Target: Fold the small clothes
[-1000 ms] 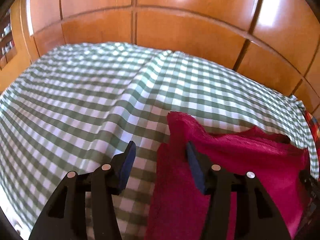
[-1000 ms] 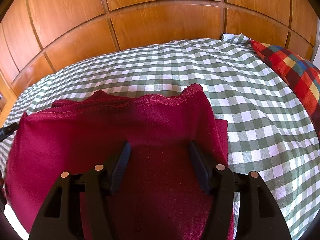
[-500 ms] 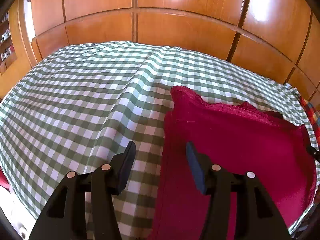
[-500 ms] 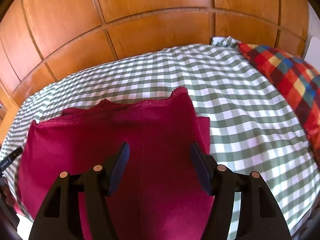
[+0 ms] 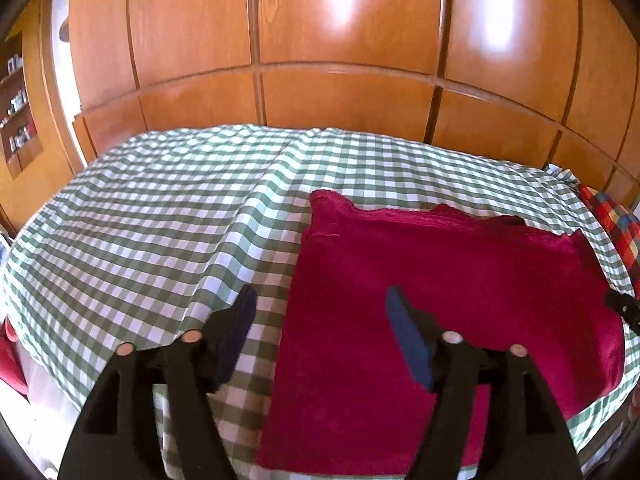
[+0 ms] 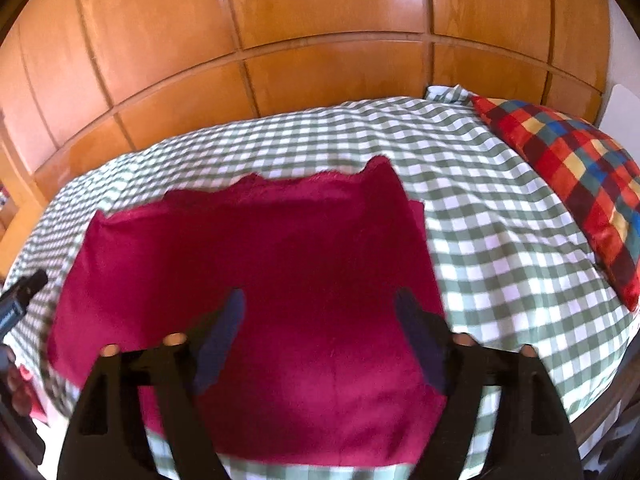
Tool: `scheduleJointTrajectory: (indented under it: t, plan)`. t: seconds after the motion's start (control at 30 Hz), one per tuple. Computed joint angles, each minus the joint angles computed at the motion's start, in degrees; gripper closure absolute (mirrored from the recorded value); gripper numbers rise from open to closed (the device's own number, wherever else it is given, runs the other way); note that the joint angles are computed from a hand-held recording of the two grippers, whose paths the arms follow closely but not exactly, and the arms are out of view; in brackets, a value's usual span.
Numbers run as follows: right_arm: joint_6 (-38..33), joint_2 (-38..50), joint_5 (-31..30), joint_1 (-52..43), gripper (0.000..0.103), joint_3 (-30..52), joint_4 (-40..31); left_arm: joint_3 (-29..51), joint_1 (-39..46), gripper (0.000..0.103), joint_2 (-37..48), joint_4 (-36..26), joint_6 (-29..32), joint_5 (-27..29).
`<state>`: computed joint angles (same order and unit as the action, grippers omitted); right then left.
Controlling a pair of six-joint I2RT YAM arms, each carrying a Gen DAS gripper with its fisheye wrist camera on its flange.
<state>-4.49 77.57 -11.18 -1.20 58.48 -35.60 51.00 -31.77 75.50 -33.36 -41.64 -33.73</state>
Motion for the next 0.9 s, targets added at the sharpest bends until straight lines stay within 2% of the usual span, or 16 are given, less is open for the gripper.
scheduleJointTrajectory:
  t: [0.07,0.13,0.37,0.43,0.5,0.63,0.7,0.8,0.9]
  plan:
    - [-0.5,-1.4,-0.2,0.08,0.018,-1.2,-0.5,-0.3,-1.9,0.025,-0.8,-0.63,-1.09,-1.48]
    - [-0.18,-2.12,-1.58,-0.55,0.009,-1.98,-1.46,-0.49,-3.0,0.019,-1.14,-1.06,-1.74,-1.87]
    - [-1.72,-0.03,-2.46,-2.44,0.004,-4.41,-5.35,-2.52,-5.6,0.009,-0.53,-0.16,-3.9,-1.47]
    - [-2.45,-0.73,-2.43,-2.74,0.004,-6.15,-4.64,-3.9,-5.12,0.003,0.5,1.64,-3.31,0.55]
    - [-1.84,-0.52,-3.36,-3.37,0.004,-7.08,-4.0,-5.08,-2.95,0.003,3.38,3.23,-2.61,5.66]
    - [-1.08,-0.46,-5.51,-4.82,0.004,-8.9,-1.68,-8.68,-0.93,0.003,4.6,7.86,-4.1,10.05]
    - [-0.23,-1.93,-6.29,-5.29,0.004,-10.68,0.26,-9.85,-1.76,0.003,3.26,8.78,-4.88,8.61]
    - [-1.88,-3.92,-3.81,-3.72,0.004,-12.54,1.59,-10.09,-3.31,0.003,1.77,8.43,-4.52,6.87]
    - [-0.9,-5.35,-2.12,-2.55,0.004,-13.69,2.52,-10.49,-5.18,0.003,-1.02,6.3,-6.94,3.84]
